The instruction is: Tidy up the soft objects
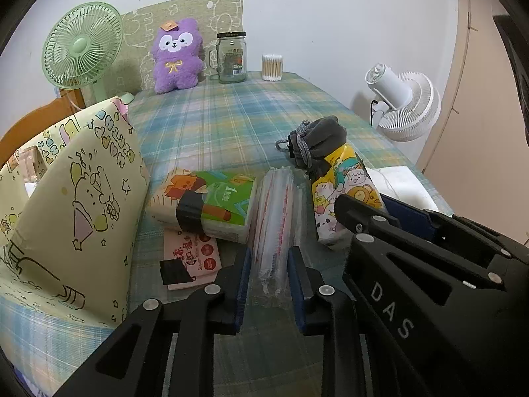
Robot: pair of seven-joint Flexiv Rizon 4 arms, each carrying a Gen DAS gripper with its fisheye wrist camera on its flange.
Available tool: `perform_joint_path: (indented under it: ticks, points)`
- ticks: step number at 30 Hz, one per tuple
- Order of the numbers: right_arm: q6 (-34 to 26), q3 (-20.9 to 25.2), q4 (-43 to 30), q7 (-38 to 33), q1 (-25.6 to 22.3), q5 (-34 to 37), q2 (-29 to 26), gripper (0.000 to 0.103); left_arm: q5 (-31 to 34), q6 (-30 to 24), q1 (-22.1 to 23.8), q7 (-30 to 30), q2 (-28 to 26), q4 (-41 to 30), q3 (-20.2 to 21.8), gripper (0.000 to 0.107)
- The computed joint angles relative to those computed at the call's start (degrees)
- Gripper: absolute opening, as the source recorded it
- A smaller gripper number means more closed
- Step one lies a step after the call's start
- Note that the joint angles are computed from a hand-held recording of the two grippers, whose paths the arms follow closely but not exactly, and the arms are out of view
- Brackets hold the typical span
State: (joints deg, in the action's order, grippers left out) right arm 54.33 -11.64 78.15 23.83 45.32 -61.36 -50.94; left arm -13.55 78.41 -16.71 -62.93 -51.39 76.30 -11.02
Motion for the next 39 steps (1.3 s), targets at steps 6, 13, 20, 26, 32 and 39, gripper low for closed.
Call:
perform_joint_path:
  ticks: [6,13,20,26,32,39]
  points:
    - [-0.73,0.04,1.11,0.99,0.66,-0.78,0.94,0.027,-0.29,1.49,0.83,0.60,0.99,1.65,-1.40,0.015]
    - [-2.33,0.49,3.22,3.54,1.32,-3.63,2.93,0.027,-0.94,4.40,2.83,2.76,3.09,5.58,-4.52,0.013]
    - [-4.58,1.79,4.83,6.25,1.50,-6.50,4.81,0.027,-1.35,6.77,3.81,3.83,5.18,8.81,-6.05,0.013]
    - [-8.47,3.57,5.72,6.74,1.73,-7.21,6.59,0.027,-1.48,8.19,4.18,3.91,7.15,10.80,-6.57,0.013]
    - [-10.66,4.56,7.07,8.67,2.10,-10.10,8.85,0.027,-1.18,10.76,5.28,4.17,9.55,13.34,-8.19,0.013]
    - [-13.98,6.01,7.41,8.32,2.46,-12.58,10.69,0.027,-0.81,13.30,7.62,4.46,11.78,15.91,-11.05,0.013]
